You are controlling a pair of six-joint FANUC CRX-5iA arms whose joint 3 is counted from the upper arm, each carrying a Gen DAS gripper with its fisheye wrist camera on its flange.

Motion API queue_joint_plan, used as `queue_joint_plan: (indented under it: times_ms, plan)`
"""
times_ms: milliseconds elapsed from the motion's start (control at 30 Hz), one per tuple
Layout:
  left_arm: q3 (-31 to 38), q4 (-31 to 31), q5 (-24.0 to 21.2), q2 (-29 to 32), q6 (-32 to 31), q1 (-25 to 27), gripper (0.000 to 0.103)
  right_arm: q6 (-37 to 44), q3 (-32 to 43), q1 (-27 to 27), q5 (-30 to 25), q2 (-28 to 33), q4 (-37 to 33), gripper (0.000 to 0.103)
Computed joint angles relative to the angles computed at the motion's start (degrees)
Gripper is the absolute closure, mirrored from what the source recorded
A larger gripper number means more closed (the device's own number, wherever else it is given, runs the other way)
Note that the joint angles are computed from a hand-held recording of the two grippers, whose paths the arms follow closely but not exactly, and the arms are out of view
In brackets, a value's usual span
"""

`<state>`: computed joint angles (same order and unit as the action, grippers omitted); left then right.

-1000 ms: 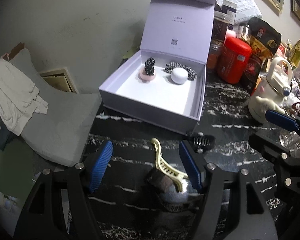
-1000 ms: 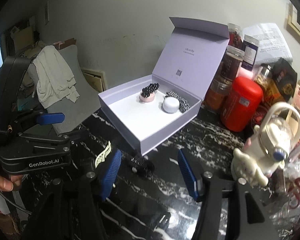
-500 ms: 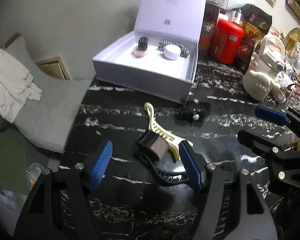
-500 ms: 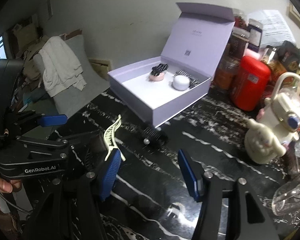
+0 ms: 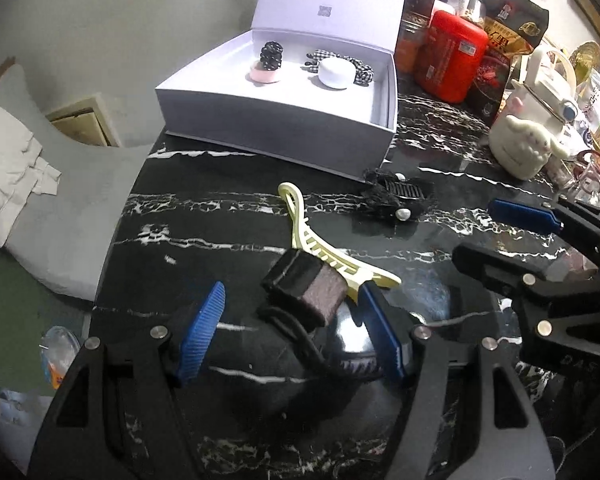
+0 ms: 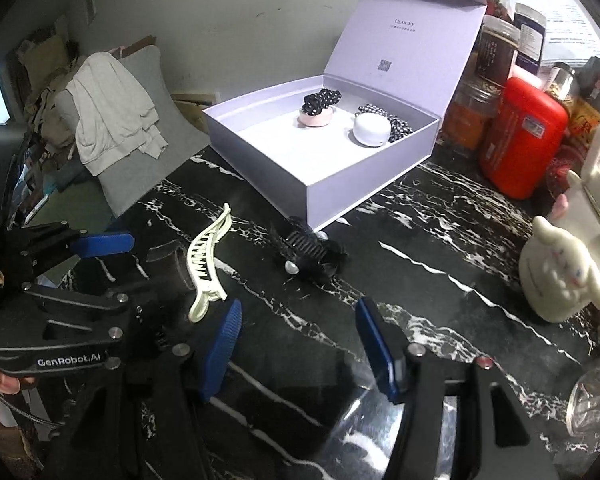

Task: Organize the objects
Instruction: 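Grasp the black fabric hair clip with the left gripper while the right grasps the black claw clip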

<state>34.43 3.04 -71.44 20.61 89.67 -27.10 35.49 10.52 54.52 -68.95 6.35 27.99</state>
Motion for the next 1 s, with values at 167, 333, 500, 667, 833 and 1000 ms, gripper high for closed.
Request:
queue_joint_plan:
  times_ms: [167, 333, 500, 667, 833, 1000]
  plan:
    - [1.59, 1.12, -0.99, 1.80, -1.97, 0.40, 0.035, 1.28, 1.64, -1.38, -0.09, 1.35, -1.13, 0.043]
    - [1.52, 2.40, -0.92, 2.30, -4.25, 0.78, 0.035, 2.89, 2.84, -3.02, 1.70, 2.63, -2.85, 0.043]
    - [0.78, 3.74, -1.29, 2.03, -6.61, 1.26, 0.035, 3.63, 2.33, -4.60, 5.39, 3.09, -4.89, 0.043]
    - [-0.51, 6.50, -0.75, 1.72, -9.19, 1.90, 0.035, 3.80, 2.62, -5.77, 6.10, 4.09, -6.19, 0.042]
    - [0.12, 6.54, -0.41, 2.51, -9.99, 1.65, 0.036, 2.79, 2.12, -6.35, 7.23, 4.43, -5.83, 0.043]
    - [-0.77, 8.84, 1.24, 2.79, -10.81, 1.99, 0.056, 0.23, -1.19, -7.01, 10.76, 2.70, -5.64, 0.047]
